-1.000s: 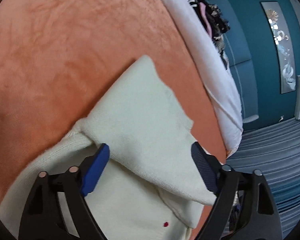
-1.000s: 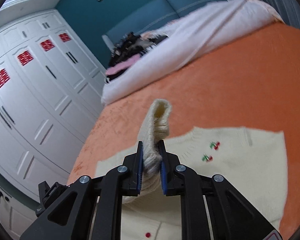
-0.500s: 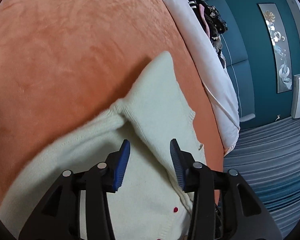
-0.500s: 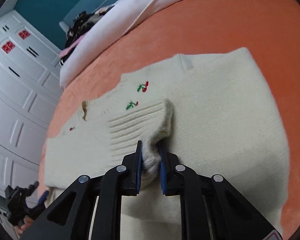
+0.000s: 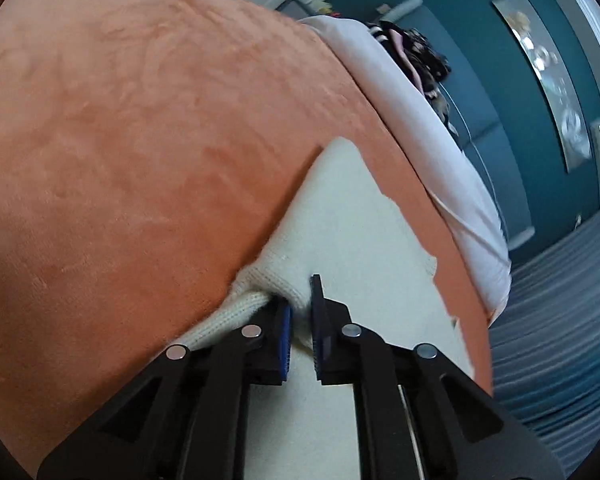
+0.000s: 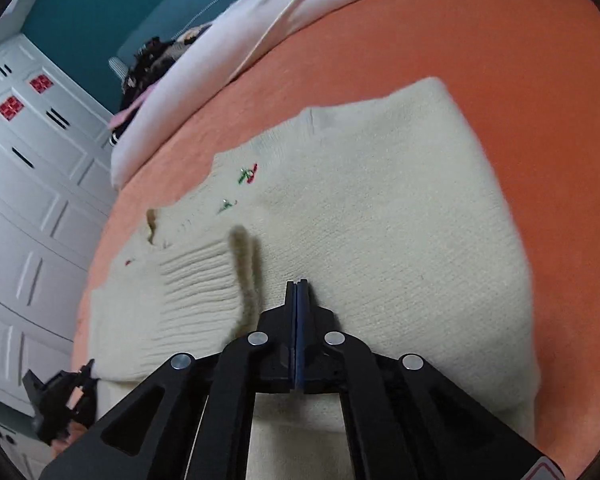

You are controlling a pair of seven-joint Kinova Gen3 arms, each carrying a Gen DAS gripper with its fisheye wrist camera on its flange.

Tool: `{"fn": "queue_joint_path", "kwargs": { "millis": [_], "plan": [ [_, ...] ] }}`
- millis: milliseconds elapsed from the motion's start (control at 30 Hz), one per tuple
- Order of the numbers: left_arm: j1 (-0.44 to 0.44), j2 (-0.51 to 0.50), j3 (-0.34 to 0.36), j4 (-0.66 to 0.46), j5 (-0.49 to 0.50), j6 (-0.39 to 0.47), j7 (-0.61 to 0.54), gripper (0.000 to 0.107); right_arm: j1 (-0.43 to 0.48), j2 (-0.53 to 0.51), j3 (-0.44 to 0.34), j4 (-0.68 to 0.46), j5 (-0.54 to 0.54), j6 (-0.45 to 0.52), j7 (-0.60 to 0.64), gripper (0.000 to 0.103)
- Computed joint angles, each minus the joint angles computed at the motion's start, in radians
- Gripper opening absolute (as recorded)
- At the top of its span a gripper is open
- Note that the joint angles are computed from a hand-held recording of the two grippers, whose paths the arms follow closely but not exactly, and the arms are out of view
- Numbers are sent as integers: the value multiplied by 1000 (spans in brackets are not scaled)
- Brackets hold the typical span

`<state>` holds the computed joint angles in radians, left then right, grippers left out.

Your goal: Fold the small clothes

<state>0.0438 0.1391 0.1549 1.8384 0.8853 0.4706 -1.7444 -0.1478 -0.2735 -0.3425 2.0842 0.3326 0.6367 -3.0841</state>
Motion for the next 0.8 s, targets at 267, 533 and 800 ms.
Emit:
{"fn": "queue_joint_path", "kwargs": {
  "millis": [267,533,800],
  "plan": [
    [20,-11,39,43,-4,-128,-40,10,-96,157,-78,-277,128,123,54,1],
    [-39,-12,84,97,251,-149,-320,10,-315,405,93,-430,165,108,212,0],
    [24,-7,34,97,255,-171,-341,10,-36,150,-62,-174,139,96,-54,6]
  ]
}}
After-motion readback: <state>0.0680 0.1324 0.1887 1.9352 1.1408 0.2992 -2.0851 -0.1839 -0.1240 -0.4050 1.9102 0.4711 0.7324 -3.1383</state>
